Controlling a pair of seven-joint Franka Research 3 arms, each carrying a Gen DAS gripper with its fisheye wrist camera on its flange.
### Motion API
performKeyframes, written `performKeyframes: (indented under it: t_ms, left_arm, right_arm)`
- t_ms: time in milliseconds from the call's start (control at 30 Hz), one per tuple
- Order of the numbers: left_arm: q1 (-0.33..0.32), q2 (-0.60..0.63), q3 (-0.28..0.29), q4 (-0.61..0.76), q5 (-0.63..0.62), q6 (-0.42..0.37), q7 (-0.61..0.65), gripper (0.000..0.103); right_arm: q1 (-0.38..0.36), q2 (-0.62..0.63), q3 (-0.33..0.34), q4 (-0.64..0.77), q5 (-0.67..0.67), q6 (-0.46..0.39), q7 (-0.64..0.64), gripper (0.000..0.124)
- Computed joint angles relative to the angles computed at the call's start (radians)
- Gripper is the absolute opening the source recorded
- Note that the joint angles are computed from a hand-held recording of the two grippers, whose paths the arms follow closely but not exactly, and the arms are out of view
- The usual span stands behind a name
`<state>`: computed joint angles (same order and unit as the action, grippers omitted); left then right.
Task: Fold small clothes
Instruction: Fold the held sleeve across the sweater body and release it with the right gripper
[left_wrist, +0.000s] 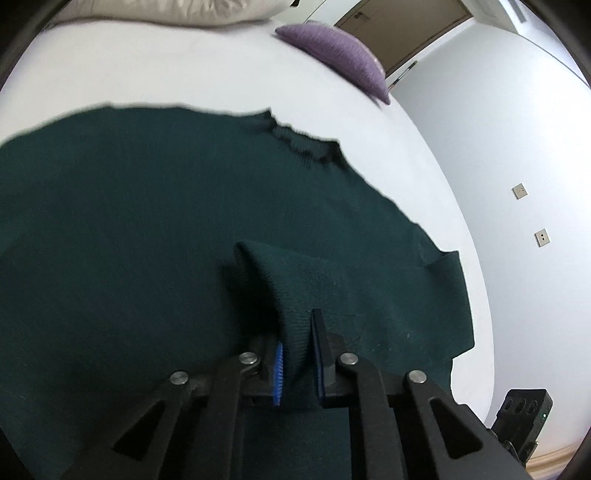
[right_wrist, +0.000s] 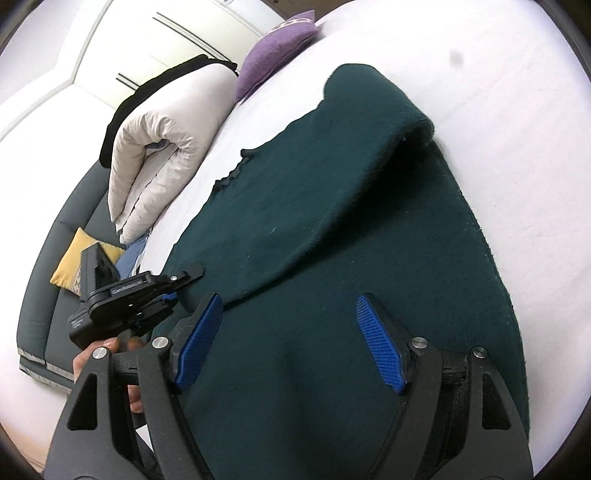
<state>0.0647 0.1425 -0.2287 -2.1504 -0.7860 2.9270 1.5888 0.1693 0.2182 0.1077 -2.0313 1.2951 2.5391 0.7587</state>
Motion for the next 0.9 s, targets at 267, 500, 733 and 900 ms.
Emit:
performKeyframes:
  t_ms: [267, 500, 733, 900]
  left_arm:
    - [0.0, -0.037, 0.07, -0.019, 0.273, 0.103, -0.144, 0.013]
    - [0.058, 0.011, 0.075, -0.019, 0.445, 0.136, -0.249, 0.013]
    - [0.275, 0.046, -0.202, -0.017, 0.112, 0.166, 0.054, 0.013]
    - [0.191, 0.036, -0.146, -0.019, 0.099, 0.177, 0.079, 0.013]
  right_arm:
    - [-0.034, 0.073, 0.006, 0.097, 0.047, -0.031, 0.048, 0.074]
    - [-0.065, 0.207, 0.021, 0.266, 0.052, -0.046, 0.229, 0.074]
    - [-0.103, 0.301, 0.067, 0.381, 0.054, 0.037, 0.289, 0.069]
    - [-0.179, 0.368, 0.105, 0.445, 0.158, 0.015, 0.3, 0.058]
